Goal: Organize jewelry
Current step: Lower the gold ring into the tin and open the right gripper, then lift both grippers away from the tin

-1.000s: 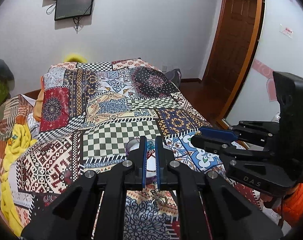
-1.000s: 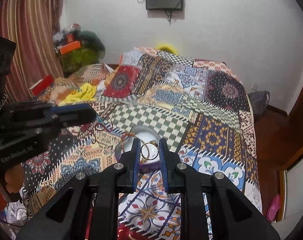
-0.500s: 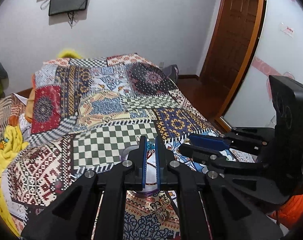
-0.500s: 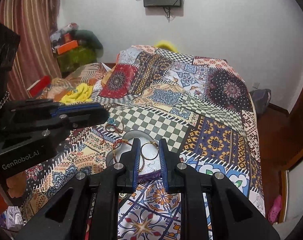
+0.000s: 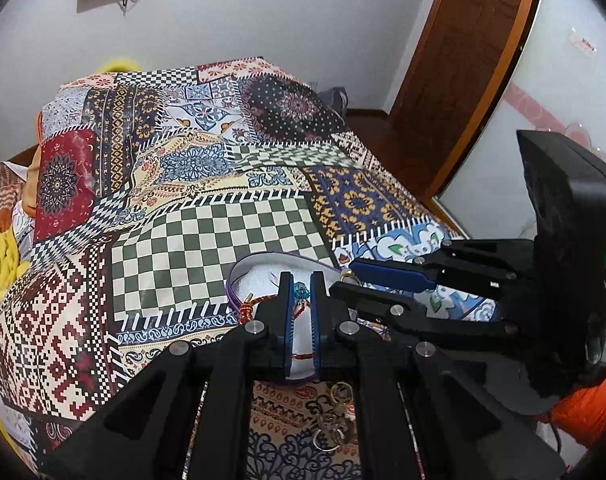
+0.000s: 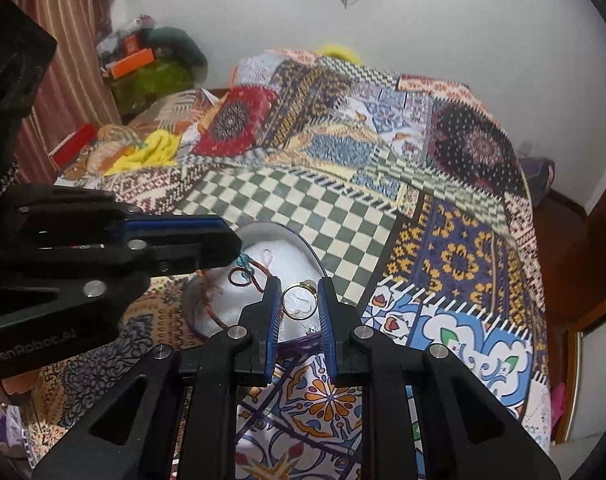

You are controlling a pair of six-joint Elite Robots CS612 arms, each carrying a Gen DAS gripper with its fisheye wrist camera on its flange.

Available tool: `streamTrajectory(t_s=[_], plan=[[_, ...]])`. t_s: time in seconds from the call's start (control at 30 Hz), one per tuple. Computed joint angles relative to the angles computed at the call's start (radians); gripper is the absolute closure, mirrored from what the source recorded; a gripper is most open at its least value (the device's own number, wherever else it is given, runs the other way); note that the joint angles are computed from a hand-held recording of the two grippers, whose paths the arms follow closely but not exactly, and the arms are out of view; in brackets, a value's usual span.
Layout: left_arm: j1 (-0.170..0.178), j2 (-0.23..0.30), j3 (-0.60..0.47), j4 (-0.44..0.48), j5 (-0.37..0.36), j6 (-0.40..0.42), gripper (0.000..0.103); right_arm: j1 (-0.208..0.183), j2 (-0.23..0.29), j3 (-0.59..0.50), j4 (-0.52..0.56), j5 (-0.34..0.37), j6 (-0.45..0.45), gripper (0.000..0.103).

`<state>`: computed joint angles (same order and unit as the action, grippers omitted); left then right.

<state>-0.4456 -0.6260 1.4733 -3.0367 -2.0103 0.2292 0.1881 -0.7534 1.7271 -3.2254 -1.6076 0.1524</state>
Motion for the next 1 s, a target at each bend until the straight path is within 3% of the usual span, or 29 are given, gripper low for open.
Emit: streamTrajectory(t_s=[0.23, 0.5, 0.7, 0.77, 0.83, 0.9, 1.0], plan=[[-0.001, 0.012, -0.02, 0.047, 0.009, 0.013, 0.097, -0.011, 0.009, -0.011, 0.031, 0.038, 0.01, 0.086], [0.011, 0.015, -0.019, 0.01, -0.018, -0.058, 0.097, -0.007, 0.016, -0.021, 0.055, 0.056, -0.015, 0.086], [0.003, -0.001, 0.015, -0.058, 0.062, -0.024, 0.097, -0.004, 0.017, -0.026, 0.063, 0.055, -0.033, 0.086], [0.0, -0.005, 0.025, -0.073, 0.082, -0.012, 0.09, -0.003, 0.016, -0.028, 0.073, 0.053, -0.041, 0.086], [-0.001, -0.01, 0.039, -0.095, 0.099, -0.011, 0.071, -0.001, 0.018, -0.035, 0.088, 0.055, -0.043, 0.086], [0.0, -0.013, 0.051, -0.121, 0.106, -0.013, 0.065, 0.001, 0.018, -0.039, 0.098, 0.053, -0.047, 0.086], [0.0, -0.02, 0.063, -0.128, 0.118, -0.01, 0.065, 0.006, 0.017, -0.042, 0.111, 0.032, -0.049, 0.086]])
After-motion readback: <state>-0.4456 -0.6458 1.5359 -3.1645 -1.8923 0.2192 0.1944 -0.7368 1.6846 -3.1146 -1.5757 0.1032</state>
